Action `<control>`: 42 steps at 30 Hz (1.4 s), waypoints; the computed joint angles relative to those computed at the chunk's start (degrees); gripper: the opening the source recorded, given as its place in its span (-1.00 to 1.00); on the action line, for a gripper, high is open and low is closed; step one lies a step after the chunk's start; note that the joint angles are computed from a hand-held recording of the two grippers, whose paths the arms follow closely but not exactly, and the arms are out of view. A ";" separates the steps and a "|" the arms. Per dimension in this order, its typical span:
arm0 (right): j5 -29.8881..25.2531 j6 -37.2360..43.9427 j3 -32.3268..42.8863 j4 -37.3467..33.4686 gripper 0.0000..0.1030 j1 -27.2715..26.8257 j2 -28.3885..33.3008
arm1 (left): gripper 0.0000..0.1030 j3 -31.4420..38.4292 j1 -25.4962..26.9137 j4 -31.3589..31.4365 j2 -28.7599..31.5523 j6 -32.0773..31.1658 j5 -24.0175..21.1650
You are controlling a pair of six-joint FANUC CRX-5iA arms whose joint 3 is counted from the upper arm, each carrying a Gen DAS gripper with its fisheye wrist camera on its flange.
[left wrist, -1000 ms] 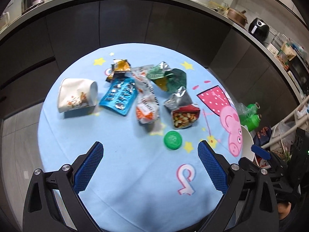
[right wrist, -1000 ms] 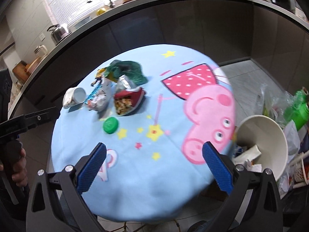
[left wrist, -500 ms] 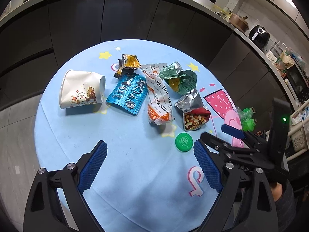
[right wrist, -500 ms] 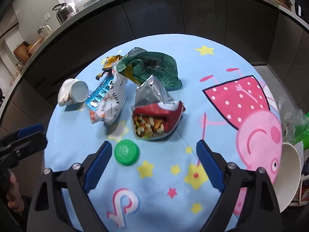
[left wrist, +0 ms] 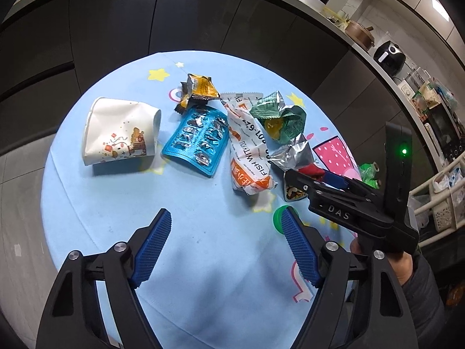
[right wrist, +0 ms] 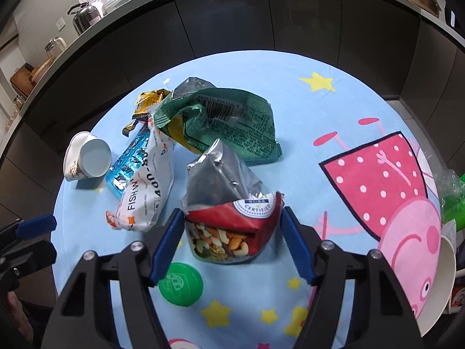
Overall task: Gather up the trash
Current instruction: 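Grasp the red-silver nut bag with the right tool while the left tool grasps the white fish-print wrapper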
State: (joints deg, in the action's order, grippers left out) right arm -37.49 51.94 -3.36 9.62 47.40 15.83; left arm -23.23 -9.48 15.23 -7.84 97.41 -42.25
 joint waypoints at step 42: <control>5.48 -12.83 -19.78 7.69 -0.02 2.69 -18.26 | -0.90 12.74 -1.76 3.39 15.72 -2.54 -4.07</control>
